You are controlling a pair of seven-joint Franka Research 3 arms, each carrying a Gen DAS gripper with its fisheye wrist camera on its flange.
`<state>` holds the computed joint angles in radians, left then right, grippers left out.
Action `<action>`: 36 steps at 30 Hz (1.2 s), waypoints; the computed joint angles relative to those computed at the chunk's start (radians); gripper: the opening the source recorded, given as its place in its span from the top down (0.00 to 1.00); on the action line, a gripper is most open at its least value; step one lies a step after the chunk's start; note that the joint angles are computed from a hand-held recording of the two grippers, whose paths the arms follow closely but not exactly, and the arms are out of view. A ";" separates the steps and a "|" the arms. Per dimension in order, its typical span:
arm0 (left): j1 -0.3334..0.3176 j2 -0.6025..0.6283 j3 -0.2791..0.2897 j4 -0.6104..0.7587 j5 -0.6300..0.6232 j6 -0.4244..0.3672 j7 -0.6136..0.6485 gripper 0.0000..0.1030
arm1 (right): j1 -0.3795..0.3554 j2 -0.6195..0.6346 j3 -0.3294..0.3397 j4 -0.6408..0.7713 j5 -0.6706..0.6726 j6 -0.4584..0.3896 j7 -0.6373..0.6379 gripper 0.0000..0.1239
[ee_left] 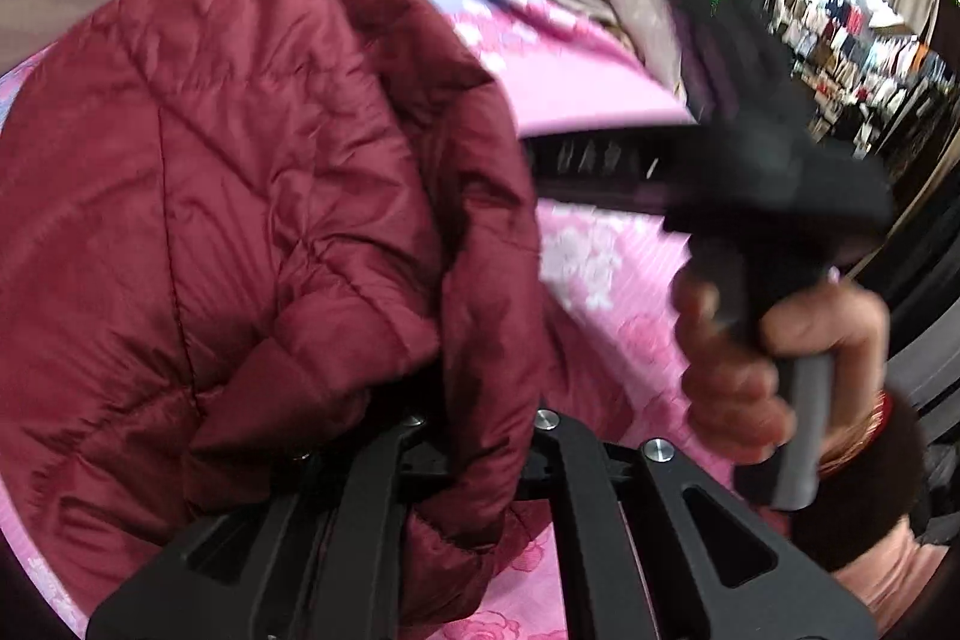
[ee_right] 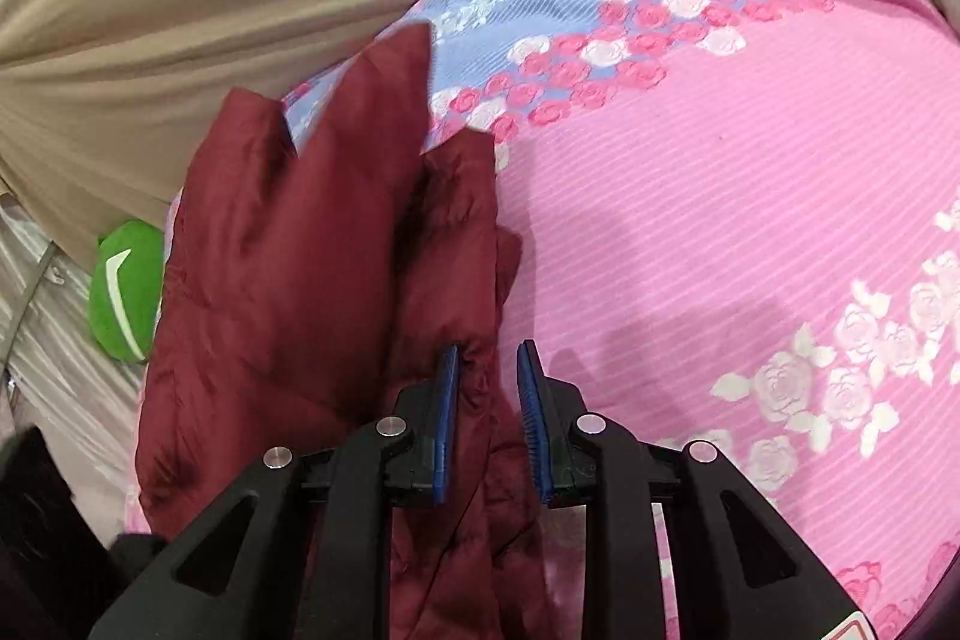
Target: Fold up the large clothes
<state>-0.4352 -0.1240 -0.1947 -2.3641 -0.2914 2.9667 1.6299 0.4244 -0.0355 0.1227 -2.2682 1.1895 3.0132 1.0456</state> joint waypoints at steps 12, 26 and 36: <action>-0.264 -0.448 0.270 -0.313 -0.109 0.152 0.080 0.45 | 0.289 -0.240 -0.144 -0.036 0.279 0.147 -0.447 0.47; -0.337 -0.441 0.380 -0.345 0.003 0.202 -0.048 0.43 | 0.065 0.025 0.001 0.173 -0.317 -0.153 0.096 0.40; -0.471 -0.350 0.514 -0.263 0.118 0.233 -0.099 0.42 | 0.006 0.020 0.008 0.114 -0.034 -0.183 -0.009 0.44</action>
